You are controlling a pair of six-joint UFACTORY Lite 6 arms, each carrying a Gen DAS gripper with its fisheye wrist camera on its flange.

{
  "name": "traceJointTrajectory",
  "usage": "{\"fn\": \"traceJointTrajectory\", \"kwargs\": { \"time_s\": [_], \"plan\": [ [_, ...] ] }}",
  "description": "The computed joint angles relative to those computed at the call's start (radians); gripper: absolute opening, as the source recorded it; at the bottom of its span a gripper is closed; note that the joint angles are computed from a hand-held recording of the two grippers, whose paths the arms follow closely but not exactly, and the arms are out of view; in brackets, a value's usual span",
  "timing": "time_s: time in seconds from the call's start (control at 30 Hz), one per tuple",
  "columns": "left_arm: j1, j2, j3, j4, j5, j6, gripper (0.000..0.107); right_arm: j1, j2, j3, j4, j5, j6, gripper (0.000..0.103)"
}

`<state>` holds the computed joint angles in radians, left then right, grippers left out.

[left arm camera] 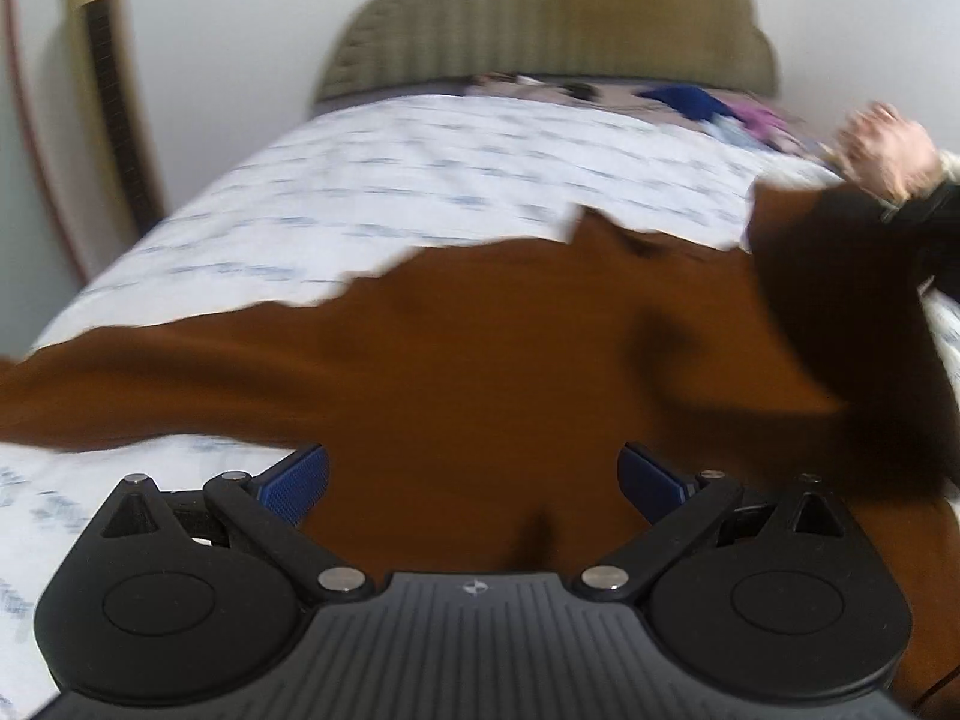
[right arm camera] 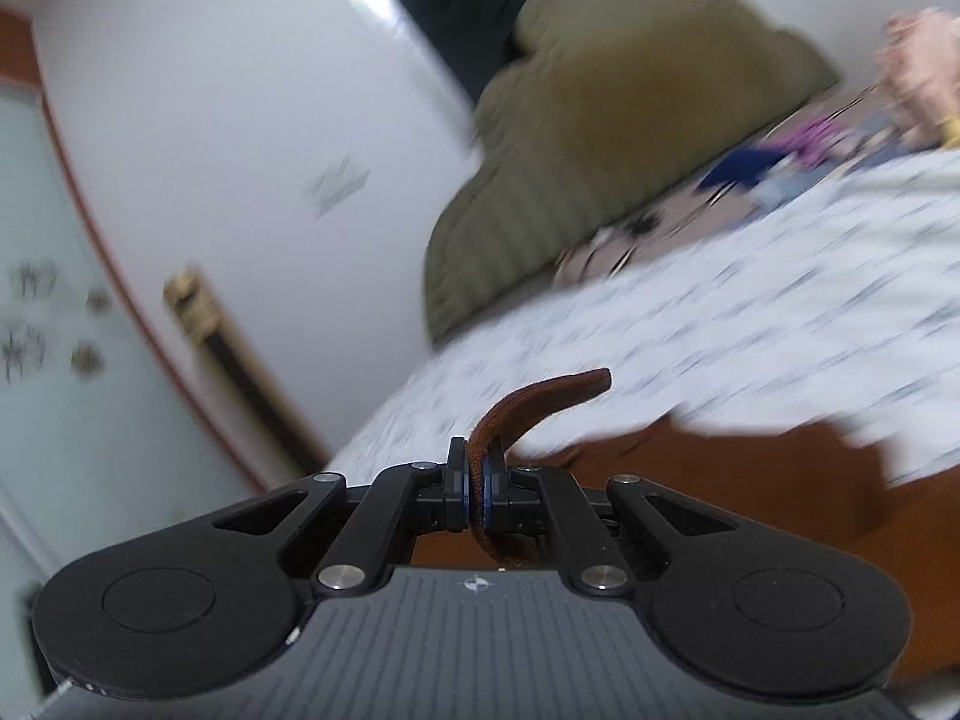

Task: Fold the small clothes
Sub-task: 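Lay the sleeve across the sweater body and open the right gripper, then move both grippers around the bed toward the other sleeve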

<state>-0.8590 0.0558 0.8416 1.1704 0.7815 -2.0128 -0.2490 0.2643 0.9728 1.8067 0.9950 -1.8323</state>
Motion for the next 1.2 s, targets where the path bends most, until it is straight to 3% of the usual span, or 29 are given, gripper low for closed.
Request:
{"fn": "traceJointTrajectory", "kwargs": {
  "time_s": [0.17, 0.23, 0.3, 0.33, 0.37, 0.43, 0.5, 0.57, 0.83, 0.97, 1.07, 1.13, 1.2],
  "plan": [
    [0.091, -0.198, -0.187, 0.002, -0.017, -0.006, 0.103, 0.371, 0.007, -0.051, 0.259, -0.283, -0.202, 0.008],
    [0.113, -0.248, -0.241, 0.014, -0.027, -0.011, 0.103, 0.488, 0.011, -0.052, 0.303, -0.4, -0.268, 0.017],
    [0.126, -0.274, -0.271, 0.022, -0.029, -0.014, 0.103, 0.578, 0.005, -0.054, 0.335, -0.5, -0.314, 0.038],
    [0.13, -0.282, -0.281, 0.03, -0.033, -0.019, 0.103, 0.619, -0.005, -0.071, 0.414, -0.531, -0.399, 0.068],
    [0.128, -0.293, -0.292, 0.04, -0.031, -0.034, 0.103, 0.653, -0.039, -0.106, 0.518, -0.556, -0.504, 0.084],
    [0.136, -0.299, -0.293, 0.056, -0.046, -0.056, 0.103, 0.689, -0.094, -0.149, 0.668, -0.599, -0.672, 0.08],
    [0.149, -0.31, -0.289, 0.074, -0.077, -0.066, 0.103, 0.679, -0.136, -0.174, 0.657, -0.613, -0.673, 0.079],
    [0.142, -0.299, -0.271, 0.104, -0.078, -0.093, 0.103, 0.613, -0.192, -0.207, 0.492, -0.583, -0.507, 0.071],
    [0.099, -0.023, 0.003, 0.154, -0.075, -0.072, 0.103, 0.209, -0.354, -0.292, 0.129, -0.492, -0.222, 0.07],
    [0.071, 0.2, 0.201, 0.13, -0.065, 0.01, 0.103, -0.036, -0.298, -0.255, -0.05, -0.411, -0.093, 0.067],
    [0.073, 0.385, 0.357, 0.022, -0.052, 0.153, 0.103, -0.131, -0.201, -0.223, -0.106, -0.366, -0.093, 0.066],
    [0.084, 0.466, 0.375, 0.032, -0.051, 0.12, 0.103, -0.141, -0.132, -0.203, -0.082, -0.419, -0.129, 0.064],
    [0.11, 0.419, 0.276, 0.16, -0.126, -0.053, 0.103, -0.146, -0.02, -0.149, -0.029, -0.507, -0.157, 0.054]
  ]
}}
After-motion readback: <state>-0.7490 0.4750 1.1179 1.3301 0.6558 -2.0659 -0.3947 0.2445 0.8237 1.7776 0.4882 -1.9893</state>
